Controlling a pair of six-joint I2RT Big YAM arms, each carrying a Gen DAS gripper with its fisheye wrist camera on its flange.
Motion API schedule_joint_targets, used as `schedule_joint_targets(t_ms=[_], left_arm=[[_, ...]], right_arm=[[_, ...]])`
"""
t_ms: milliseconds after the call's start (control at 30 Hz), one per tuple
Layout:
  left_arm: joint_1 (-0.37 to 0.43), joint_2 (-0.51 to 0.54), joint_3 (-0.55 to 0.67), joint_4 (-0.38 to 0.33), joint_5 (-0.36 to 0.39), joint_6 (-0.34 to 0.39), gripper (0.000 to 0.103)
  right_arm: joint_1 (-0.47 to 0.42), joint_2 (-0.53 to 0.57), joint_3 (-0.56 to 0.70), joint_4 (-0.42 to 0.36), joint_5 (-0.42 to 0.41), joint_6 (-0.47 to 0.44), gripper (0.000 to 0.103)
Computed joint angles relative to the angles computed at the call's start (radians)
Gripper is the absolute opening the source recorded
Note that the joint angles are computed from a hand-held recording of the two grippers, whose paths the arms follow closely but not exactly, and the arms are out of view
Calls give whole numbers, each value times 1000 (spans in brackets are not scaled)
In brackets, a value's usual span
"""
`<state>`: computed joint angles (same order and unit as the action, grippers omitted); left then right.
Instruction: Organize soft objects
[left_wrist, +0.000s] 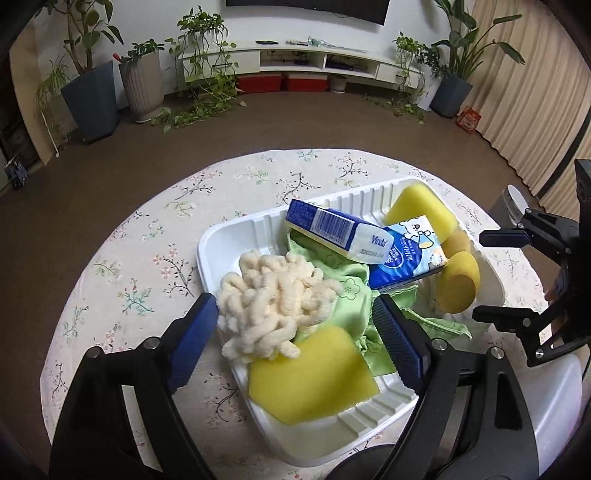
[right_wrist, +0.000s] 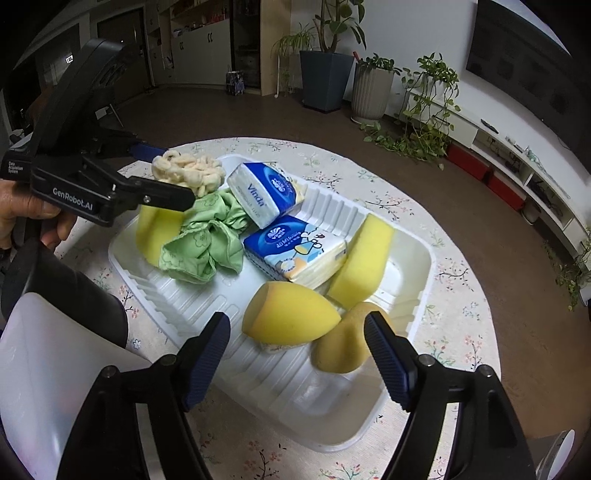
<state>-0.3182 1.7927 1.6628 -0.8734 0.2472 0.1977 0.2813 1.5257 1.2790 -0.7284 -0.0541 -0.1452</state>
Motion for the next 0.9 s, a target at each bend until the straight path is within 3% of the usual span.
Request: schedule_joint_targets(t_ms=[333,467,567,633,700,900], left_arm=[[16,-20,-28,26,9,-8,86],[30,-40,-46,46,19,-26,86],[45,-69,-73,62,19,-36,97],[55,-101,-101,80,11,-44,98],[65,-146,-145,107,-2,-58,103],[67,-351,-347,242,-101,-117,103]], right_arm=[[-5,-19,-7,13,-3,-7,78],[-11,-32,-11,22,-7,-3,83],[-23,-58,-22,25,-11,9,89],[-32,-75,-29,25,-8,17,92],[-45,-104,-43,24,-11,31,102],[-53,-236,-123,38,27,100,103]])
